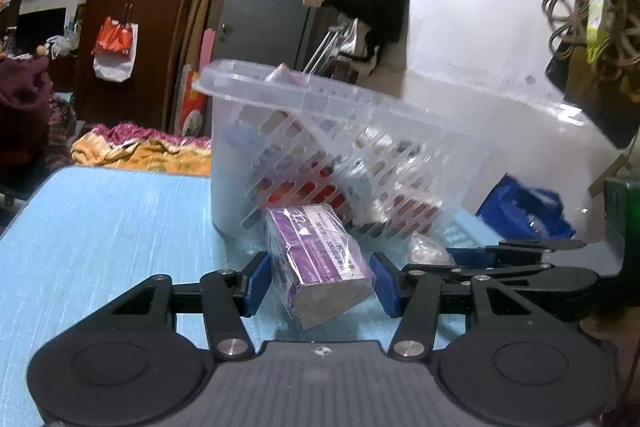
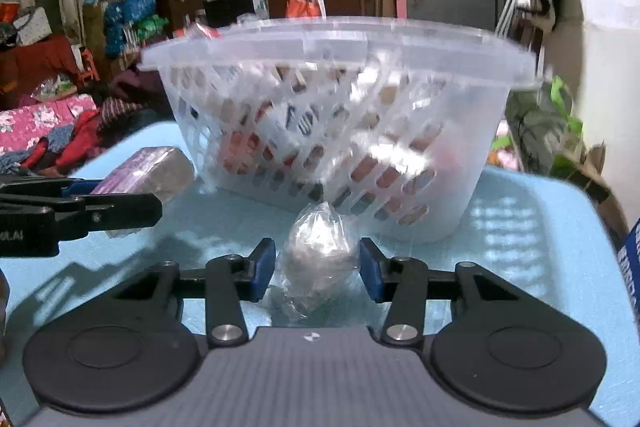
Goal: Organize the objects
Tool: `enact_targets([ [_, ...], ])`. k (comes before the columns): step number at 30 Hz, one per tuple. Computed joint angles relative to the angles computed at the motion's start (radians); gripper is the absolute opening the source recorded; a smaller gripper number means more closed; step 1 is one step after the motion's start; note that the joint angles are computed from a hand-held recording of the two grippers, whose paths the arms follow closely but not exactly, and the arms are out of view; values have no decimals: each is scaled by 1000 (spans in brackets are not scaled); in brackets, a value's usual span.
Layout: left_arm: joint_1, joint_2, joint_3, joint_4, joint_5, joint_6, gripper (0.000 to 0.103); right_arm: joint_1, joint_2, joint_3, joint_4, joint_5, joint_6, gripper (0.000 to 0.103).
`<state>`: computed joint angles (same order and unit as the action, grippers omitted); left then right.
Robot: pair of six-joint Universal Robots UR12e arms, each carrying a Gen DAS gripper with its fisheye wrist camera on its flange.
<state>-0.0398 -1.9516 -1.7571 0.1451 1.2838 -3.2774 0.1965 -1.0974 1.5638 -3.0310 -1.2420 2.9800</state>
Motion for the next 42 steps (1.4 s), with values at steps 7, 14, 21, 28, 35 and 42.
enact_targets([
  [7, 11, 8, -27, 233, -63, -34, 58, -23, -53, 105, -348, 93, 41, 49],
  [14, -15, -39, 234, -41, -4, -40, 58, -17, 0, -110, -251, 23, 44, 49],
  [21, -27, -108, 342, -169, 47, -62, 84, 2, 62, -186, -168, -100, 7, 103],
  [28, -7, -28, 178, 46, -32, -27, 103, -21, -37, -54, -223, -37, 43, 103],
  [35, -27, 56, 86, 18, 74, 95, 103, 9, -78, 31, -320, -255, 5, 103],
  [42, -36, 74, 102, -67, 126, 126, 103, 12, -62, -9, -221, -245, 26, 103],
])
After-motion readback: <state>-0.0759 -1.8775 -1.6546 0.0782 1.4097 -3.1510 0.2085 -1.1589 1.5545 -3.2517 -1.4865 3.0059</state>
